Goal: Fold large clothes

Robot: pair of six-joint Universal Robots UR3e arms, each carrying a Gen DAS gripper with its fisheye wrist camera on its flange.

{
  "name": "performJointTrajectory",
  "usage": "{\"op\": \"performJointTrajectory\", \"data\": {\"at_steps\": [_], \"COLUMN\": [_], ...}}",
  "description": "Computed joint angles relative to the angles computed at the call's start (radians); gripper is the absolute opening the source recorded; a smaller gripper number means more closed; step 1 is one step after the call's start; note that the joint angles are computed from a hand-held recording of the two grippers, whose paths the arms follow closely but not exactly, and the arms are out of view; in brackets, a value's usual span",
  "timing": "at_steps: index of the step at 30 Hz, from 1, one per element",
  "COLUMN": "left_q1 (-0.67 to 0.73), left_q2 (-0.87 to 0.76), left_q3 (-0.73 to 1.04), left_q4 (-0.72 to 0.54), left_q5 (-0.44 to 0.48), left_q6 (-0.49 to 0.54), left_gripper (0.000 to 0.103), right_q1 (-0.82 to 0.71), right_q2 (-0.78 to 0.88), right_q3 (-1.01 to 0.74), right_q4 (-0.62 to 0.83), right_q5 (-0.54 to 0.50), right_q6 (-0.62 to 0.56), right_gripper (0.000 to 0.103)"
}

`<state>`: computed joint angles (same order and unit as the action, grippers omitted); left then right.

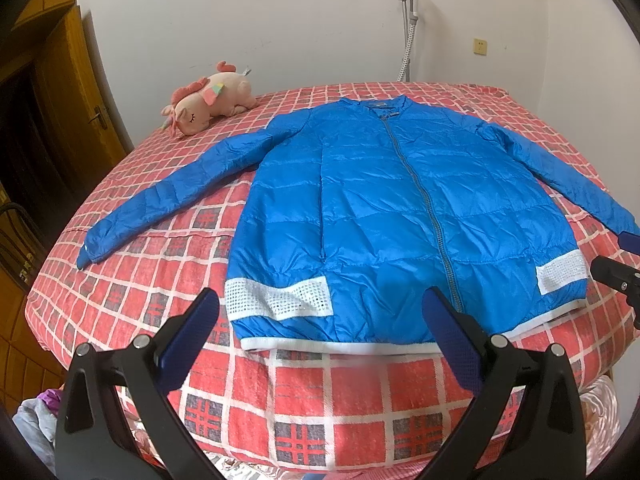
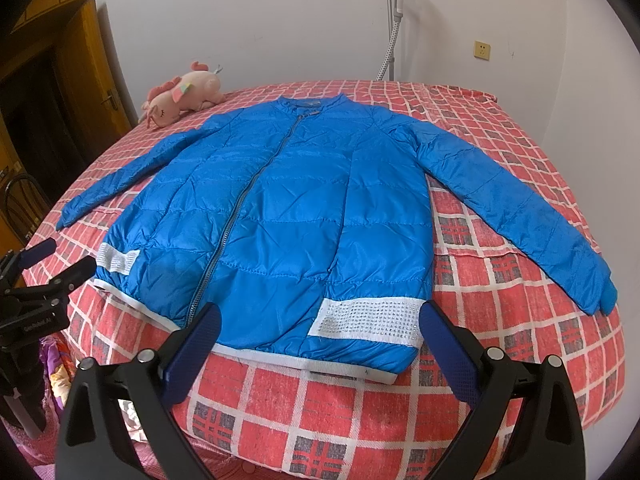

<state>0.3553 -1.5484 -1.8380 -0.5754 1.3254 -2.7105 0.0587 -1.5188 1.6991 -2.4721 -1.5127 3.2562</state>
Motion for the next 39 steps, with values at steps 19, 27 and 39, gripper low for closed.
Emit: {"op": "performJointTrajectory", "data": {"at_steps": [19,27,39], "left_q1": [-0.001,-0.002,-0.027], "left_q2": [-0.005,-0.009,-0.056], "left_q3": [0.000,0.018,0.067], "left_q4": [0.009,-0.007,-0.007], "left_q5": [0.003,0.004,0.005], "left_q6": [0.001,0.003,-0.006], "left_gripper": [0.100,0.100,0.100], "right_q1": [0.001,-0.011,-0.060], "right_q2": [0.002,0.003,0.005], "right_q3": [-0.006,-0.024,0.020], "right_q4": [-0.001,0.021,-0.024], "right_q5": [-0.001,0.008,0.070], "right_q6": [-0.001,-0.006,-0.014], "right_gripper": [0.099,0.099,0.099]}}
